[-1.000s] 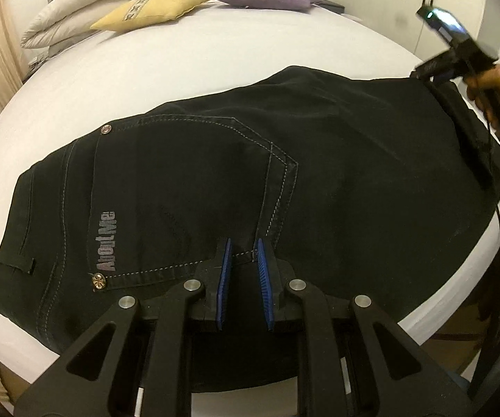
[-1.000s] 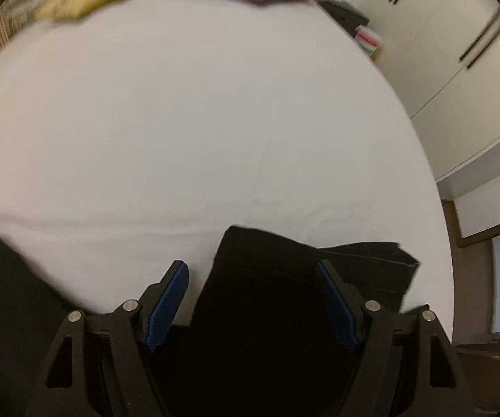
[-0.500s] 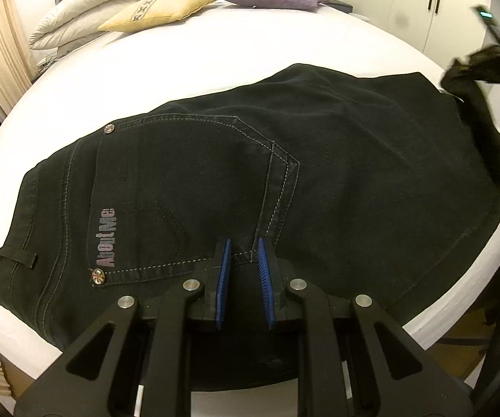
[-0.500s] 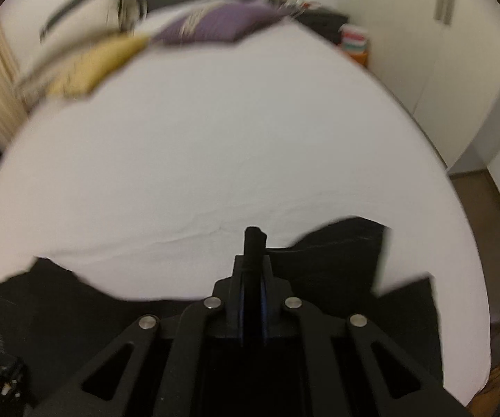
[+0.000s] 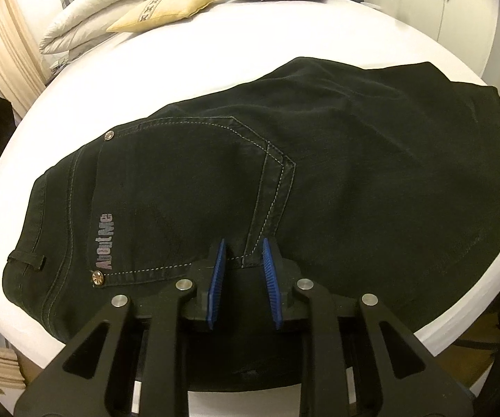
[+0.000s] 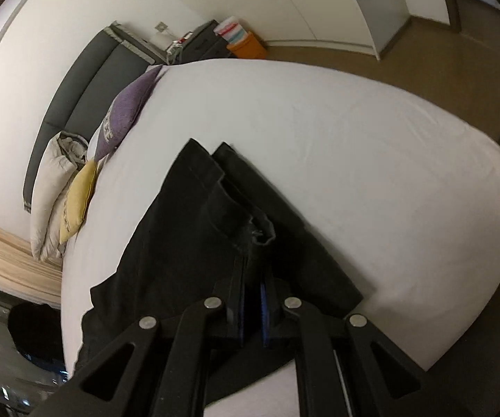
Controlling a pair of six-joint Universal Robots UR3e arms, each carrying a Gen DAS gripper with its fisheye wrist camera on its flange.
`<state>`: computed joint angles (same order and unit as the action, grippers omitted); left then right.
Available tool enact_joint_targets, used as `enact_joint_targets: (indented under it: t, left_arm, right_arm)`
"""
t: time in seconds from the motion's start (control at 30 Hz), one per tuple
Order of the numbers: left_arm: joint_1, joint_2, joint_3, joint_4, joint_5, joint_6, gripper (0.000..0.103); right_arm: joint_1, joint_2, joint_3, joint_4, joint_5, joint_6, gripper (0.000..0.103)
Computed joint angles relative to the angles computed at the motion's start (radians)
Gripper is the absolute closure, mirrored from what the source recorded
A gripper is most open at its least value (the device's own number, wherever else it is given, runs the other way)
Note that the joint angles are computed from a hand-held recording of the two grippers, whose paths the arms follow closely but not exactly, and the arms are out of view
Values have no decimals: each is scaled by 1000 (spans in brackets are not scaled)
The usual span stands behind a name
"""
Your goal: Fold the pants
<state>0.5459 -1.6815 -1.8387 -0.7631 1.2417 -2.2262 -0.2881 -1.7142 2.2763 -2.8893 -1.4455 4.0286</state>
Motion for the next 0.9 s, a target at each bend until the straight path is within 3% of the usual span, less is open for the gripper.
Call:
enact_joint_targets:
  t: [0.1,0.33,0.57,0.9]
  left_arm:
    - [-11,1,4,-3,19,-20,81]
    - [-48,1,19,-12,54,-43,81]
    - [-65,7,-50,96,63,-48,81]
    - [-57,50,-95,103,55,-52,81]
  right_arm:
    - [-34,11,10,-44,27,-3,96]
    - [-108,-219,171,-6,78,-19,96]
    - [-188,-326,266,41,110,-57,97]
    - [-202,-395,270,106,119,-105,98]
